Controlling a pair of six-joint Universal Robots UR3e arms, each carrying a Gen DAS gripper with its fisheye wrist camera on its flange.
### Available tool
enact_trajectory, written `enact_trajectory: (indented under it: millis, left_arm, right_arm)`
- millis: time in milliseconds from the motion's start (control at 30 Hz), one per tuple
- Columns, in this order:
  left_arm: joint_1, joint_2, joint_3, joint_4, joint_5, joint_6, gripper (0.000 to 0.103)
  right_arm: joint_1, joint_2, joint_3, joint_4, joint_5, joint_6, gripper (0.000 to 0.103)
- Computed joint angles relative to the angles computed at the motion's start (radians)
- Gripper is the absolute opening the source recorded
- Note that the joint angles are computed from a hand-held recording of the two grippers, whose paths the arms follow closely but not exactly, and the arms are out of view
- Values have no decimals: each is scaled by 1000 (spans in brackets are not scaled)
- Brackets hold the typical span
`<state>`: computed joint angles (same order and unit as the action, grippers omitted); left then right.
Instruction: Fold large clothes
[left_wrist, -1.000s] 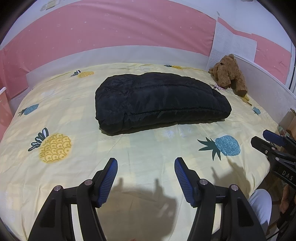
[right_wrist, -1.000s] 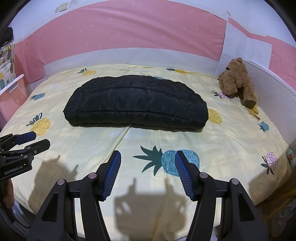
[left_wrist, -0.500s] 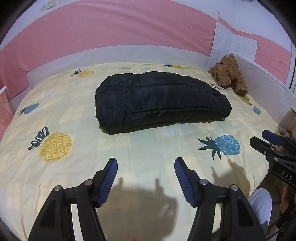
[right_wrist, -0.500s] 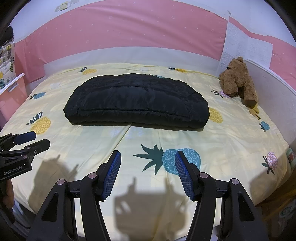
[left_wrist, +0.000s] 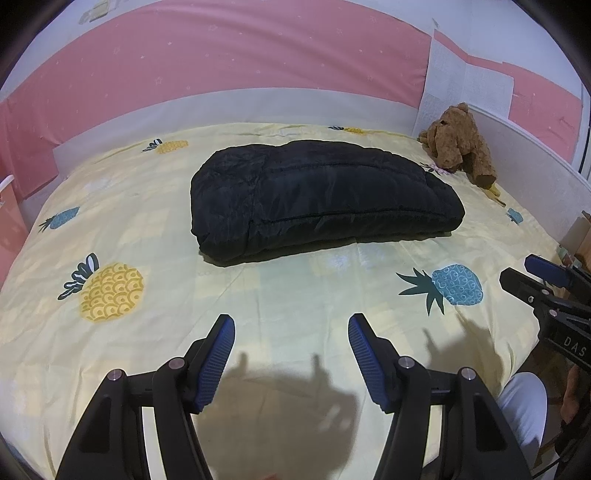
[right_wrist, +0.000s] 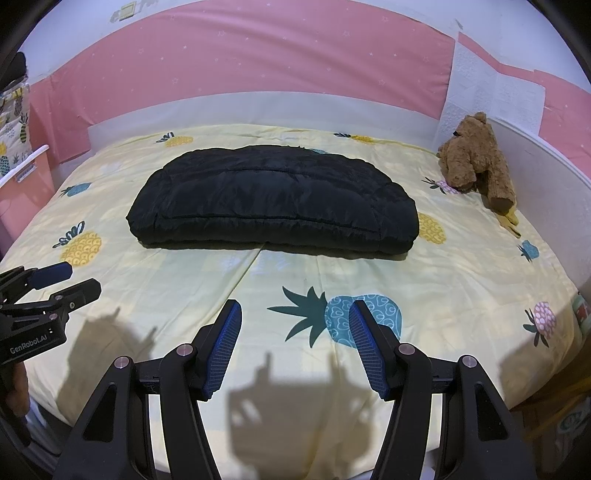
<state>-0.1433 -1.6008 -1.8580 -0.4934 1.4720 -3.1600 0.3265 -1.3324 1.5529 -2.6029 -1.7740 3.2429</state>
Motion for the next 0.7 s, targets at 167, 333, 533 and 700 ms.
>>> enact_trajectory:
  millis: [167,333,533,700]
  left_arm:
    - [-6,-1,8,-12,11,-7,64]
    - [-16,-1,12,-14,28,-11,64]
    - [-36,-11,22,-21,61,-13,64]
    - [-37,-12,18,-9,57,-7,64]
  right_arm:
    - [4,3,-6,5,-4,3,61]
    - [5,5,-9,7,-6,5,61]
    - [5,4,-6,5,-7,3,61]
    - [4,3,-5,5,-5,0,61]
